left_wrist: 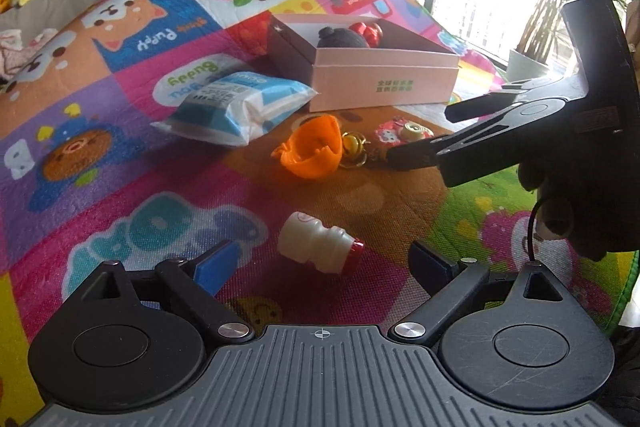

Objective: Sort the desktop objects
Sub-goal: 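Grasp the white yogurt bottle with the left tool and lift it, then drop the yogurt bottle into the box with the left tool while the right tool drops the keychain in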

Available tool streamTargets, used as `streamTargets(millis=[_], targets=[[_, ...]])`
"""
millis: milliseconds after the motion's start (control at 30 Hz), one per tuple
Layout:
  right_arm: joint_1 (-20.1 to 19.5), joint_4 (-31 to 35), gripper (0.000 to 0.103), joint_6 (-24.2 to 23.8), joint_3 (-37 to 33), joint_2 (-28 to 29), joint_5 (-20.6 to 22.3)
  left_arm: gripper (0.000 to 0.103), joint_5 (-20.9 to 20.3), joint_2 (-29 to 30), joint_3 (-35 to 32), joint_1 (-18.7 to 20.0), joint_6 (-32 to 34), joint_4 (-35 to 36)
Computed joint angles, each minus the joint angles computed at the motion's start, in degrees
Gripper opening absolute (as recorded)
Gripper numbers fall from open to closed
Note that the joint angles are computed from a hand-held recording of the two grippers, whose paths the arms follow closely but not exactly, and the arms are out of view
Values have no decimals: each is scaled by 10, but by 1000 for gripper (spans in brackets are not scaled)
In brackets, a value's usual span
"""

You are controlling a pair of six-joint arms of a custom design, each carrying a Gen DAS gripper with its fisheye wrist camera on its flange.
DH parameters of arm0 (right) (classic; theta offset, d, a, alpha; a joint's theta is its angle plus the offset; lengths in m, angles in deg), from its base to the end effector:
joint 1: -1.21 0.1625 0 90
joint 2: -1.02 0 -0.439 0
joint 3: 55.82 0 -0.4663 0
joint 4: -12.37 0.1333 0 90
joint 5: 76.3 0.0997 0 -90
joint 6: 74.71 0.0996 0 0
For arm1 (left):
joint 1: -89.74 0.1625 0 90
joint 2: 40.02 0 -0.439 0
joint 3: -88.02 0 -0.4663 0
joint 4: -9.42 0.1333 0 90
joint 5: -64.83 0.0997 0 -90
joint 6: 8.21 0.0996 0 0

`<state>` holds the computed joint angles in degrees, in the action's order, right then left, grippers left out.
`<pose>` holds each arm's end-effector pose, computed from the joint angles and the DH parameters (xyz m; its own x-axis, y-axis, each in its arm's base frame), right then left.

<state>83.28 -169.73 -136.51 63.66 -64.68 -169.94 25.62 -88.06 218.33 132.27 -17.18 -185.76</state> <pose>0.0435 -0.6079 0.1703 -0.5599 -0.6013 0.5700 -0.8152 0.5229 -0.2491 -0.2060 -0.4746 0.0077 -0.7475 0.1617 -0.6443 0.5692 0.6559 -0.4958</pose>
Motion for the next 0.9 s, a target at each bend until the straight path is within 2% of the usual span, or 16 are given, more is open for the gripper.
streamTargets(millis=[67,133,167,267,333,400,467,500,667,767,900], targets=[[7,28,89,13,-13,6,-9,96,7,-2,2,0,-3,1],[11,42,60,19,-18,9,-22,96,12,-3,2,-1,-4,2],[11,41,56,18,-16,7,-24,96,13,-3,2,-1,-3,2],[6,35,56,14,2,-13,-14,92,18,2,-2,-2,9,2],[2,35,56,7,16,-35,-5,81,18,7,-8,-3,19,8],[-3,40,56,0,31,-60,2,76,21,16,-15,-4,32,7],[-9,47,56,-8,44,-85,7,65,33,26,-22,-6,49,4],[-12,49,56,-11,50,-96,8,53,39,31,-24,-7,57,2],[-26,49,56,-18,73,-148,33,52,34,33,-37,-19,97,-14],[-25,27,56,-13,72,-167,63,52,34,49,-74,-26,197,-79],[-17,-14,56,8,48,-165,99,52,19,98,-173,-18,383,-201]])
